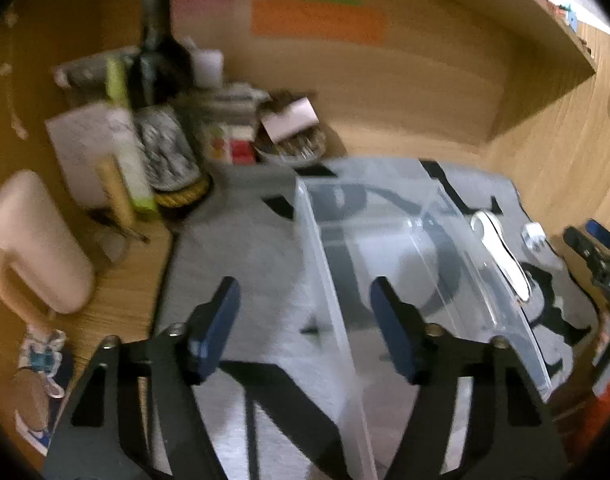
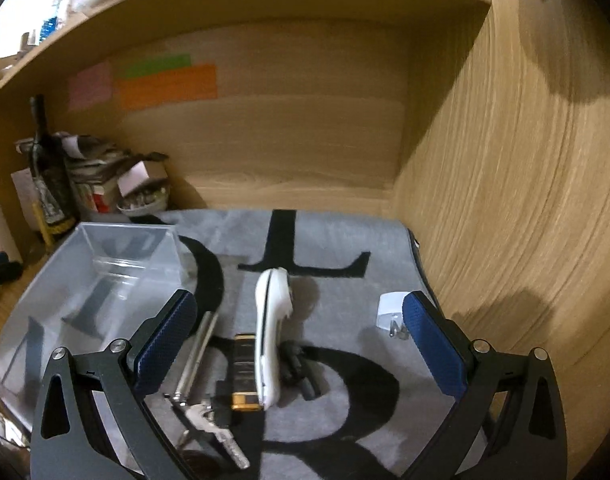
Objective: Organize rigid objects
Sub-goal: 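Grasp the clear plastic box rim with the left gripper while the right gripper grasps the white device, then carry the white device into the clear box and release it with the right gripper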
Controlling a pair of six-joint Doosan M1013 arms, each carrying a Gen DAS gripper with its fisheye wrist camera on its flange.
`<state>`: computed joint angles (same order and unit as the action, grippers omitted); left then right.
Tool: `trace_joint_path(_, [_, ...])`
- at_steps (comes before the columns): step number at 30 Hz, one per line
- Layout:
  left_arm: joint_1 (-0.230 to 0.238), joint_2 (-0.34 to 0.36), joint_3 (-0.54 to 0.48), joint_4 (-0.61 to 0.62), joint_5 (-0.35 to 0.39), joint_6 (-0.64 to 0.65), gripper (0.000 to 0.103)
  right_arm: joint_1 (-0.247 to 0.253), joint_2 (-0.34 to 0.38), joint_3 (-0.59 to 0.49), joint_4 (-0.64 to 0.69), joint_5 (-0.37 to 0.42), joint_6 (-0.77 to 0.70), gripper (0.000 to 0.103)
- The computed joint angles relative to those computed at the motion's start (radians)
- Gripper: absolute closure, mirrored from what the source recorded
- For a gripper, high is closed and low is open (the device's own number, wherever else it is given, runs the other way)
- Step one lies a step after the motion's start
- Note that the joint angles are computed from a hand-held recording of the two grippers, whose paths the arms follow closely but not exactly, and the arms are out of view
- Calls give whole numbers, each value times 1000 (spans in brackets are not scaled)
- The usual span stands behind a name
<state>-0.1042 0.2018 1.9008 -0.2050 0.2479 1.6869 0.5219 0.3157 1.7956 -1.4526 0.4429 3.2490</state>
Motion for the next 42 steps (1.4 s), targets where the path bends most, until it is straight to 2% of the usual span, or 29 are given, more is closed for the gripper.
trace_joint_path(3, [16, 38, -46, -141, 116, 134, 54, -19, 13, -19, 89, -20, -97, 2])
trace_joint_path(5, [20, 57, -71, -164, 183, 153, 72, -36, 27, -41, 231, -51, -242, 9])
trace_joint_path(7, [26, 75, -94, -184, 241, 162, 77, -56, 42, -65, 397, -83, -410, 15])
trace_joint_path(10, [35, 90, -112, -238, 286, 200, 81, -73, 68, -99, 647, -99, -660, 26])
trace_joint_path(15, [32, 99, -117, -238, 300, 185, 85, -89, 112, -151, 964, -74, -968, 35])
trace_joint_path(19, [29, 110, -131, -202, 308, 153, 85, -99, 145, -189, 1132, -33, -1122, 39])
trace_joint_path(26, [11, 106, -126, -103, 283, 79, 87, -111, 191, -244, 1310, 39, -1288, 67])
trace_joint_path(30, [10, 104, -122, -95, 278, 75, 87, -105, 193, -247, 1264, 37, -1241, 70])
trace_joint_path(37, [8, 103, -123, -86, 275, 66, 87, -91, 145, -193, 1090, -36, -1033, 70])
trace_joint_path(42, [6, 99, -115, -83, 254, 79, 87, -72, 96, -154, 842, -80, -776, 71])
